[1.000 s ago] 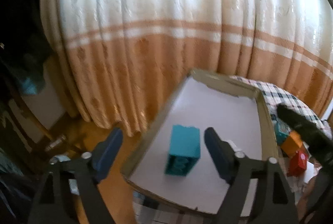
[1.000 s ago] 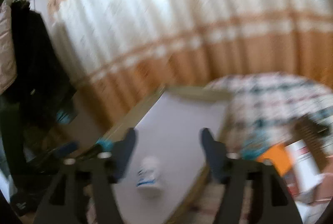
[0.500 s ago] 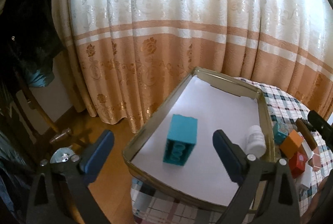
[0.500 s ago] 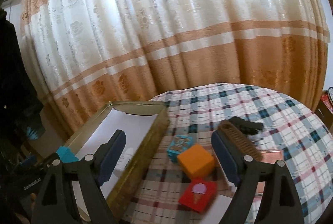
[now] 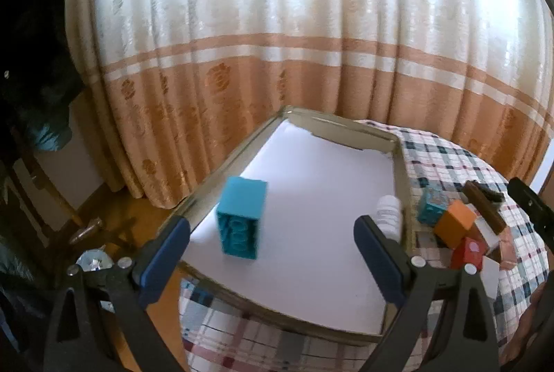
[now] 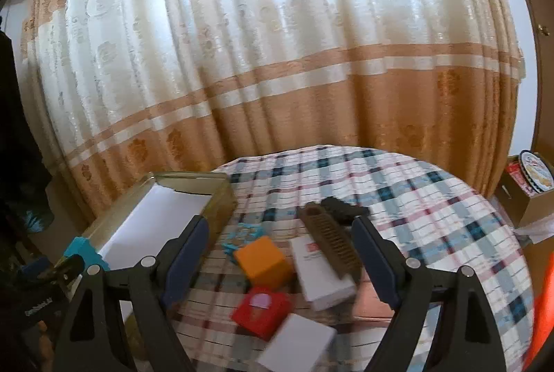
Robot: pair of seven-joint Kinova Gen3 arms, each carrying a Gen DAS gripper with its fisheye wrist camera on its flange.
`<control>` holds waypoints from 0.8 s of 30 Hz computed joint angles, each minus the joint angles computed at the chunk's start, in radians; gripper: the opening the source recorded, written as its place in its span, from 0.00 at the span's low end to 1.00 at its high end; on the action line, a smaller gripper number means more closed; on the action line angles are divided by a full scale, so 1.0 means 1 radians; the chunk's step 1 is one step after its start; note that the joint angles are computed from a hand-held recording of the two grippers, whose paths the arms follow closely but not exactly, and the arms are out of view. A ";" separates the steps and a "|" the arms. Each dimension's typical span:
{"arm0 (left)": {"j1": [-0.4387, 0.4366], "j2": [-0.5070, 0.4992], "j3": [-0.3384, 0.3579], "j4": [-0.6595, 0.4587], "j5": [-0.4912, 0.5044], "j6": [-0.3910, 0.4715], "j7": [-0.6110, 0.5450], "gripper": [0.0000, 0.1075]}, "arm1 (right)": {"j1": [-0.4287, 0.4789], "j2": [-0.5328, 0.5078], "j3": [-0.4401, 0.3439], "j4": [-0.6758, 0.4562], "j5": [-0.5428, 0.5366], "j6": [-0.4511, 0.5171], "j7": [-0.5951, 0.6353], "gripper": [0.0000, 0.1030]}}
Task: Organize rigid objects
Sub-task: 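Move the left gripper back to the table and grasp the white charger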
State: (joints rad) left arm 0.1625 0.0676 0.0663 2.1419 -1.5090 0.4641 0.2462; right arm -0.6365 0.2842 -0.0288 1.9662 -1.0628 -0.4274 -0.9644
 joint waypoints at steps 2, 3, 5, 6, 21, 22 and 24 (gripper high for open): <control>0.012 0.002 0.010 -0.002 -0.011 0.007 0.006 0.90 | -0.004 -0.009 0.012 0.016 -0.029 -0.017 0.024 0.84; 0.014 0.003 0.011 -0.004 -0.010 0.005 0.004 0.90 | -0.004 -0.012 0.016 0.020 -0.052 -0.023 0.044 0.84; 0.020 0.005 0.015 -0.008 -0.003 -0.002 -0.005 0.90 | 0.011 -0.018 0.012 0.029 -0.076 -0.026 0.064 0.84; 0.025 0.006 0.018 -0.009 0.001 -0.005 -0.009 0.90 | 0.021 -0.022 0.008 0.036 -0.080 -0.028 0.065 0.84; 0.146 0.045 0.058 -0.062 0.058 -0.029 -0.149 0.90 | 0.124 -0.077 -0.021 0.103 -0.240 -0.057 0.204 0.84; 0.154 0.049 0.057 -0.067 0.068 -0.031 -0.164 0.90 | 0.134 -0.080 -0.026 0.105 -0.239 -0.050 0.207 0.84; 0.166 0.056 0.057 -0.080 0.111 -0.044 -0.219 0.90 | 0.140 -0.083 -0.030 0.103 -0.269 -0.051 0.242 0.84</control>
State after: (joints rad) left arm 0.3283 0.1239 0.1232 2.0614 -1.3981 0.4201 0.0270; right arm -0.4962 0.2013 -0.0590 2.0693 -1.3317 -0.4786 -0.7229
